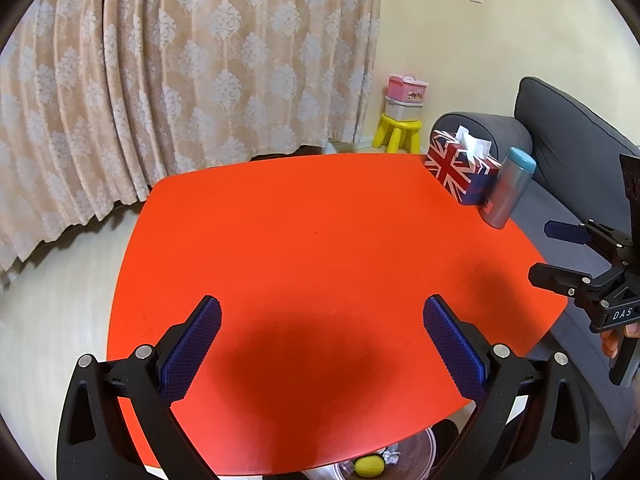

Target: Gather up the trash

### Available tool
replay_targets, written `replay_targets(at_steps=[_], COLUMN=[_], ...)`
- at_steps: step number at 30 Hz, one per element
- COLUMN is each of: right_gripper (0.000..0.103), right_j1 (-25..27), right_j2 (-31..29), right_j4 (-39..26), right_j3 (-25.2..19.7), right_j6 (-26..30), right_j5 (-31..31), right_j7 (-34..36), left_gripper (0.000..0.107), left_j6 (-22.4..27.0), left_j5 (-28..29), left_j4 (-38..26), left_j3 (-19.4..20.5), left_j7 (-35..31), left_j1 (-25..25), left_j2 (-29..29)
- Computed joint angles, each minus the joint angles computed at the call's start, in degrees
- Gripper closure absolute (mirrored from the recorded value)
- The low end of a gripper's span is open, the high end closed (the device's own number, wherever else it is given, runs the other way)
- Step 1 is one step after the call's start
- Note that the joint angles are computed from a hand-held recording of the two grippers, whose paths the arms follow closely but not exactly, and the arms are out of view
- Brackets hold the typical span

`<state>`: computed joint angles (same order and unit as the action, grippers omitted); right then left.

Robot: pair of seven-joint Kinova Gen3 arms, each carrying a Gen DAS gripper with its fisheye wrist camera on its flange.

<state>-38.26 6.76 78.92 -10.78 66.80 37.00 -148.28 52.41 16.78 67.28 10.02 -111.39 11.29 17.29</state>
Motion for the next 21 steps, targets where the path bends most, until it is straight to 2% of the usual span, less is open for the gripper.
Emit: replay_targets(at_steps=[21], right_gripper=[0.003], right_j1=[0.2], right_j2=[0.1], right_j4=[0.5], right_j3=[0.0], right_j6=[-0.4], right_j5=[-0.3], right_j7=[-0.2], left_gripper=[0.011], left_j6=[-0.2], left_j5=[0.1], left_j4=[0.4], left_j3=[0.0], left_j7=[-0.3], left_j1=[0.2], left_j2=[0.0])
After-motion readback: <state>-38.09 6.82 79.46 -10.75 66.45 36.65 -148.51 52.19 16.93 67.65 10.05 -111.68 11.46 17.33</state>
